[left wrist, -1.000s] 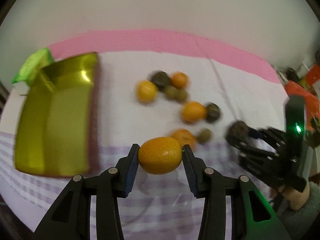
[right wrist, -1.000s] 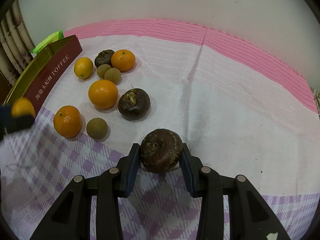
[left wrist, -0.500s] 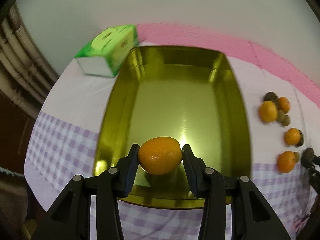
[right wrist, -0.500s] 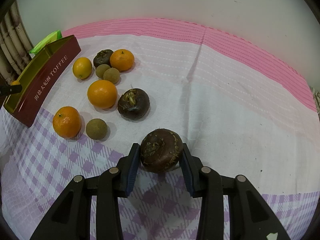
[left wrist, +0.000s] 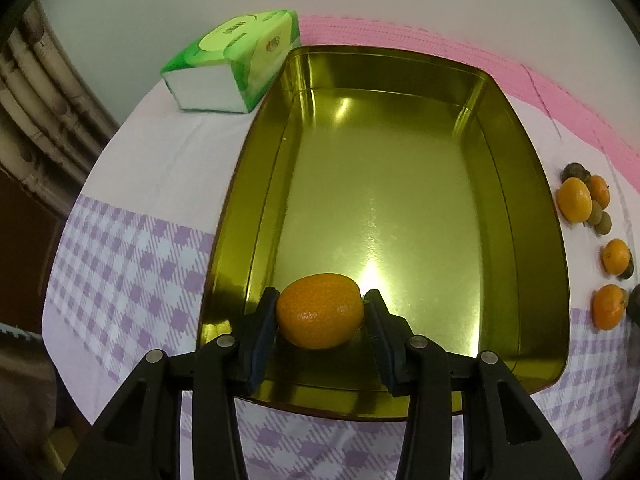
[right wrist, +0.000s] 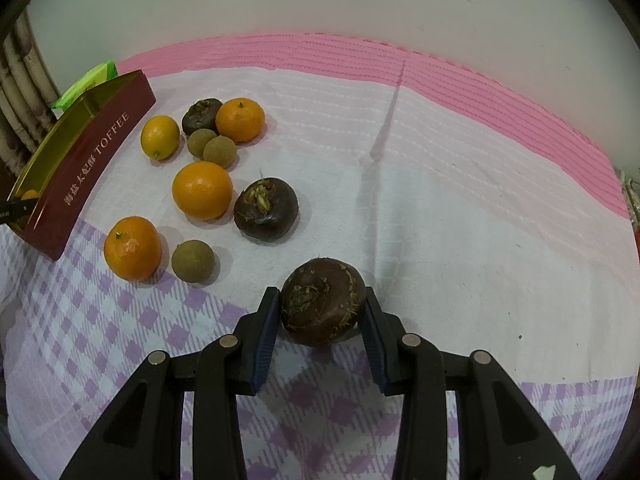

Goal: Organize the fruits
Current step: 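Carry the orange into the tin tray and open the left gripper, then carry the dark brown fruit into the tin tray and release it with the right gripper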

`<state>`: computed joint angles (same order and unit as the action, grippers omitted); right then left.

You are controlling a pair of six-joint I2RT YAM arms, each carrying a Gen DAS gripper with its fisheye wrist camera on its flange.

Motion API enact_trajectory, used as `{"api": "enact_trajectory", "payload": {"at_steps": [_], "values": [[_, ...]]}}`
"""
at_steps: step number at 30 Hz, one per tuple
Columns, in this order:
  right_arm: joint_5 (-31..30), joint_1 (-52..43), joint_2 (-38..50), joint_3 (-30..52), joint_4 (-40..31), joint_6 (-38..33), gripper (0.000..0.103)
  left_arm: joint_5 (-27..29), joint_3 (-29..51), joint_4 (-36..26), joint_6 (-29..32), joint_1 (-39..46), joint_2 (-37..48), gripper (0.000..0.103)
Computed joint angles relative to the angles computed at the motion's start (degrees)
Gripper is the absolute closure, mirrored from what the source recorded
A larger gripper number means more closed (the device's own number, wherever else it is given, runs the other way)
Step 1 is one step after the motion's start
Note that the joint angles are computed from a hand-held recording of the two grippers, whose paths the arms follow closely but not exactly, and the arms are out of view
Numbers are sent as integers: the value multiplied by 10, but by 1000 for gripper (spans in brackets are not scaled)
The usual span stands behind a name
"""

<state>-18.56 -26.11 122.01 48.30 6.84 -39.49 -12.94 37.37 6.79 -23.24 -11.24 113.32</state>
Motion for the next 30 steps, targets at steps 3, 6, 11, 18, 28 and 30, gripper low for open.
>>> {"api": "enact_trajectory", "payload": {"at_steps": [3,6,11,18,28,30], "values": [[-3,-1,-18,-9,-2,7,66,0,-1,-3,11,8,-4,58],[-6,-1,-46,-21,-1,12,66,-2,-10,-3,3,2,-11,58],[-28,20,-109,-36,-22,24,66,-7,25,-1,-46,-48,29,51],[-46,151,-153,-48,-60,51,66,-11,-39,45,-47,-52,-70,38],[4,383,-107,-29,-14,140,66,-91,-116,10,-96,-4,-179,35],[18,413,-90,-12,-15,147,66,-83,-132,19,-94,6,-186,35]]}}
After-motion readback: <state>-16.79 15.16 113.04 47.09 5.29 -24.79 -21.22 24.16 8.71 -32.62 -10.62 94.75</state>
